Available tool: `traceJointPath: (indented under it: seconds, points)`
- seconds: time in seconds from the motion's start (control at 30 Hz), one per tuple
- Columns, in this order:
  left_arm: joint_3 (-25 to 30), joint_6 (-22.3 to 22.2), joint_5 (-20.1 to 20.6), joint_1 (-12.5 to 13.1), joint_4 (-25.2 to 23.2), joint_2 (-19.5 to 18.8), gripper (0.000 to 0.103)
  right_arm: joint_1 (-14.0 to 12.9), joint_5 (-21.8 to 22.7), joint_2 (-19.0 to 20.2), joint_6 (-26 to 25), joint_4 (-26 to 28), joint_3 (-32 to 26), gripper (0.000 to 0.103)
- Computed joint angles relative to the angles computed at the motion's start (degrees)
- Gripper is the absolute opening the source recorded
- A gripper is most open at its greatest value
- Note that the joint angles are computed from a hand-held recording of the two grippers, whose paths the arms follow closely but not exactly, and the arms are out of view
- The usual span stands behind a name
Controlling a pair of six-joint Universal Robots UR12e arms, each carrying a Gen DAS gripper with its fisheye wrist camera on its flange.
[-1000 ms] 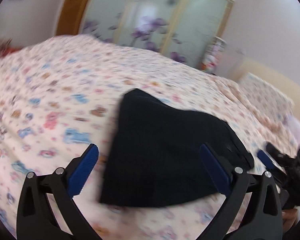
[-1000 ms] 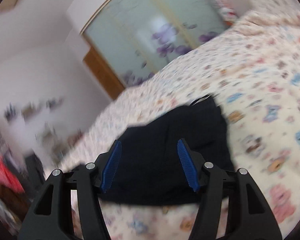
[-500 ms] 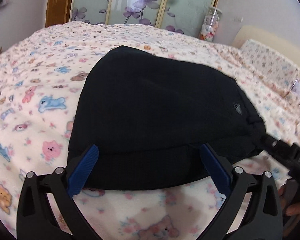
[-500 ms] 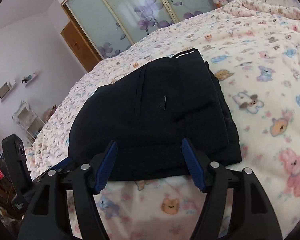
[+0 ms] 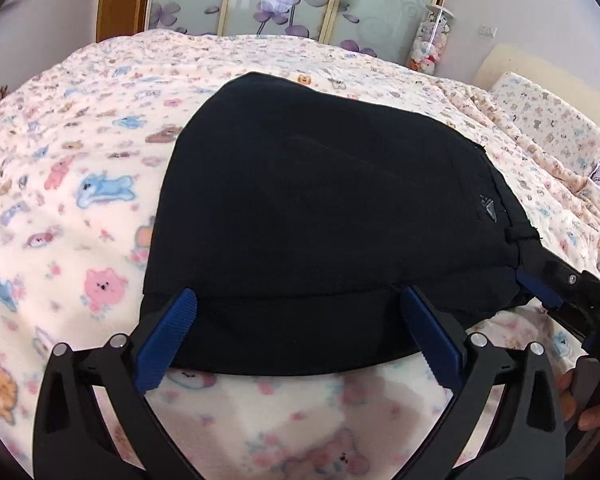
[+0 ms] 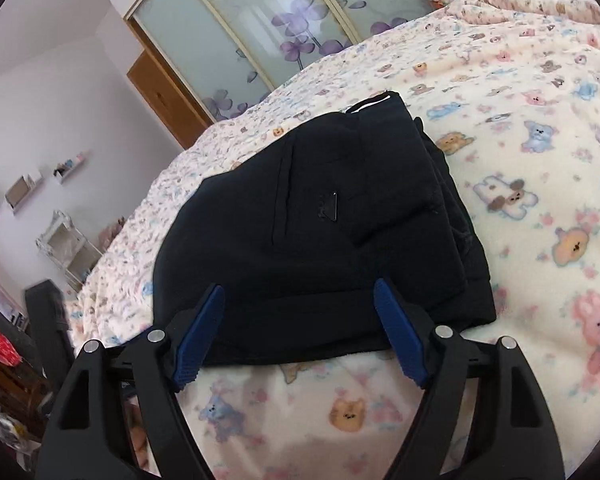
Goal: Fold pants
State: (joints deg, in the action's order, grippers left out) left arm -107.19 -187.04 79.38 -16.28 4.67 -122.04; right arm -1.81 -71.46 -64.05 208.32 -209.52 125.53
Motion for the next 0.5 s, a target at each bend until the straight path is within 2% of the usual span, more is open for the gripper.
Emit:
traceJointPath:
  seconds: [0.07, 0.13, 0.17, 0.2, 0.27, 0.3, 0.4, 0.5]
  points:
    - [-0.32, -0.71, -1.86, 0.6, 0.96, -0.1, 0.101, -1.18, 3.63, 0.91, 1.79, -2.8, 0.24, 0.08]
    - [-0.54, -1.03, -2.59, 0.86, 1.54, -0.04, 0.101, -2.35, 8.18, 2.02, 4.33, -6.78, 0.39, 0.09]
    - [-0.83, -1.18, -2.87, 0.94, 1.96, 0.07, 0.101, -2.63, 9.11, 1.92, 5.55, -7.62, 0.55, 0.09]
    - [-1.15, -1.46, -3.24, 1.02, 2.65, 0.22, 0.101, -2.36, 8.21, 1.09, 6.28, -8.04, 1.27, 0.091]
    - [-2.88, -2.54, -3.48, 1.29, 6.35, 0.95, 0.101, -0.91, 3.76, -0.66, 4.59, -7.38, 2.53, 0.102]
    - [-3.61, -2.99, -3.08, 1.24, 7.65, 1.28, 0.101, 0.43, -0.46, -2.01, 2.37, -6.44, 3.42, 0.102]
    - [-5.78, -3.48, -1.77, 1.1, 10.05, 2.8, 0.101, 2.98, -6.74, -4.33, -2.35, -5.01, 4.63, 0.102]
    - [-7.89, -1.6, -1.02, 0.78, 11.17, 4.6, 0.101, 5.4, -11.74, -5.57, -6.58, -5.23, 5.45, 0.102]
